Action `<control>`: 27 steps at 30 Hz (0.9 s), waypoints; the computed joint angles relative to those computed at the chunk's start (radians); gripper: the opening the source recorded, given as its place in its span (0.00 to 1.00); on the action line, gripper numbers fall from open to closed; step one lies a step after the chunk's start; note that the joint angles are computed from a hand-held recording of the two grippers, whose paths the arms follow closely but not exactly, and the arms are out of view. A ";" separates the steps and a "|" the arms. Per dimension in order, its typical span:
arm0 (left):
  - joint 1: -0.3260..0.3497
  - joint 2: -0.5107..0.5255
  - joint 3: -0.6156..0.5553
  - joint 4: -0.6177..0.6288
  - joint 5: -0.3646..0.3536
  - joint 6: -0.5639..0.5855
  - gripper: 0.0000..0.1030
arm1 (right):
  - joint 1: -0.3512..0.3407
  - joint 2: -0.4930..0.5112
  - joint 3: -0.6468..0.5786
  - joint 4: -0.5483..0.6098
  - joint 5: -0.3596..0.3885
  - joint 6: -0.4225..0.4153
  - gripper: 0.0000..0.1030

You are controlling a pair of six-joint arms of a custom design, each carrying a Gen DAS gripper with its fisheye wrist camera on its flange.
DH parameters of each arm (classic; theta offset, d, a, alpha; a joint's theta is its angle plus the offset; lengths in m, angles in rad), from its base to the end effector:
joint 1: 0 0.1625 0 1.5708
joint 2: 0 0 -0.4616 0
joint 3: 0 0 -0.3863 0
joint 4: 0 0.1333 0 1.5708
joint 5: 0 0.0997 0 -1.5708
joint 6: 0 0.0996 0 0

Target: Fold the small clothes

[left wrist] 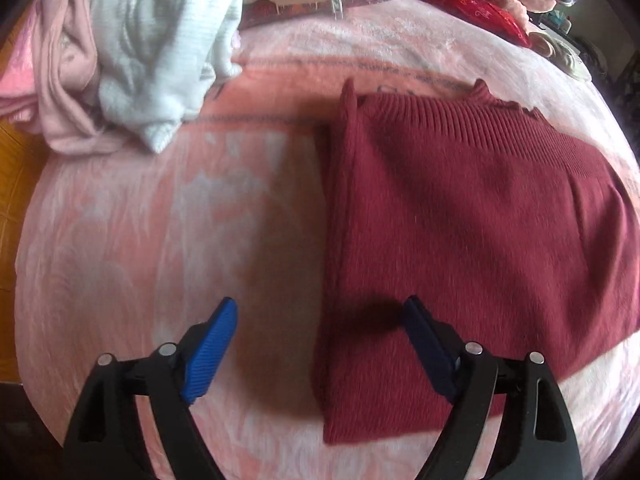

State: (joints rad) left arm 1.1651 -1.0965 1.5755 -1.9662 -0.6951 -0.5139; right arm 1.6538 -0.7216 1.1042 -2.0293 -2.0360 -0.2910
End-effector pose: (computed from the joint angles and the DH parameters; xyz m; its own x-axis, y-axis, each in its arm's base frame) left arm -0.0628 -0.6779 0.3232 -0.6838 -0.1787 -0.7075 0.0656 0.9506 -0.3035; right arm 0.1556 -0.8009 0.2420 -0.8322 -0.3236 0.4503 -0.3355 0.9404 0.0557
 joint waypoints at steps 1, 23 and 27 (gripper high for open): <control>-0.001 -0.028 0.035 -0.018 -0.031 -0.007 0.84 | -0.003 -0.020 0.035 0.000 0.013 -0.003 0.71; 0.007 0.005 0.077 -0.135 -0.173 -0.029 0.17 | -0.022 -0.056 0.137 0.052 0.115 0.065 0.11; -0.018 -0.032 0.111 -0.171 -0.187 -0.028 0.16 | -0.011 -0.098 0.167 0.050 0.141 0.053 0.10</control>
